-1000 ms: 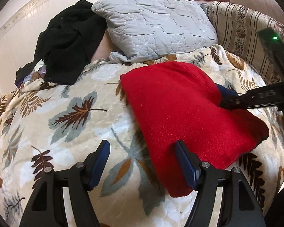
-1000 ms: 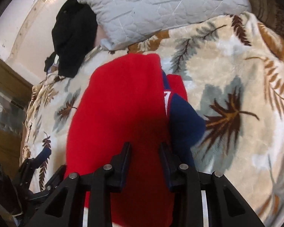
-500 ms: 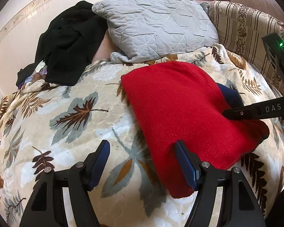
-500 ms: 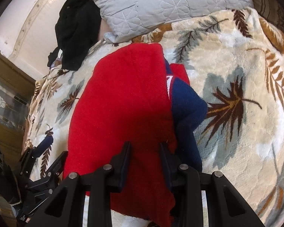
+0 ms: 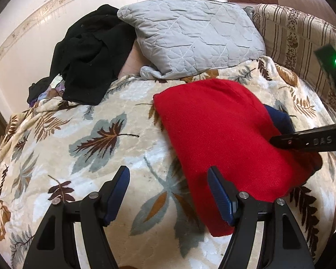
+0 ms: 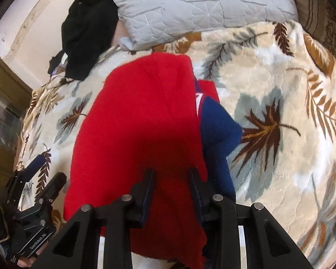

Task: Fold small clothes

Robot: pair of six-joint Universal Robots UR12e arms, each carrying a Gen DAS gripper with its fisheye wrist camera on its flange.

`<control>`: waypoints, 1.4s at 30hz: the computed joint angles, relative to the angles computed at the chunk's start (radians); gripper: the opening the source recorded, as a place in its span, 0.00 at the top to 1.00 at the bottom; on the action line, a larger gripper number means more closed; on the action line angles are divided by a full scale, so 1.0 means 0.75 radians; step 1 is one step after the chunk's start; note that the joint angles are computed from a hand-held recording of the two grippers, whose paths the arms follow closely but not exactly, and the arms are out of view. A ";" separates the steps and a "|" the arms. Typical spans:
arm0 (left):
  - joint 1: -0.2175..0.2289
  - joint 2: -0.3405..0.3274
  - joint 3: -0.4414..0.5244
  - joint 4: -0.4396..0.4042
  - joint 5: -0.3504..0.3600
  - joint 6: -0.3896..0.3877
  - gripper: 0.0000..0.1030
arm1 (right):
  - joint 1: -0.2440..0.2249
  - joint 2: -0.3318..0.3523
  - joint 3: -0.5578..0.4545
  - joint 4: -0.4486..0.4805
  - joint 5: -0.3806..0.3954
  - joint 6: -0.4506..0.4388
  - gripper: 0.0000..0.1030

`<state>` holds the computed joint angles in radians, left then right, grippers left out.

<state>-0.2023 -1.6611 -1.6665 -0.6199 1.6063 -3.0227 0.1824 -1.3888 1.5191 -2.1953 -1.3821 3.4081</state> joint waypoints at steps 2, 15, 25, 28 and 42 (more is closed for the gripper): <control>-0.004 -0.003 0.001 -0.005 0.018 0.009 0.30 | 0.000 -0.002 0.002 -0.009 -0.001 0.008 0.65; -0.005 -0.002 0.009 0.006 0.090 -0.030 0.25 | 0.034 -0.037 0.066 -0.385 -0.206 0.070 0.22; 0.005 0.013 0.009 0.028 0.161 -0.089 0.20 | 0.036 -0.038 0.071 -0.381 -0.192 0.090 0.23; 0.006 0.013 0.008 0.030 0.167 -0.098 0.20 | 0.002 -0.032 0.072 -0.324 -0.065 0.131 0.31; 0.028 0.008 0.027 -0.031 0.025 -0.120 0.20 | -0.070 -0.034 0.099 -0.323 0.135 0.224 0.37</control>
<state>-0.1811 -1.6555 -1.6461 -0.6429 1.6248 -3.1128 0.1298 -1.4142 1.5934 -2.4372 -1.2806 3.5764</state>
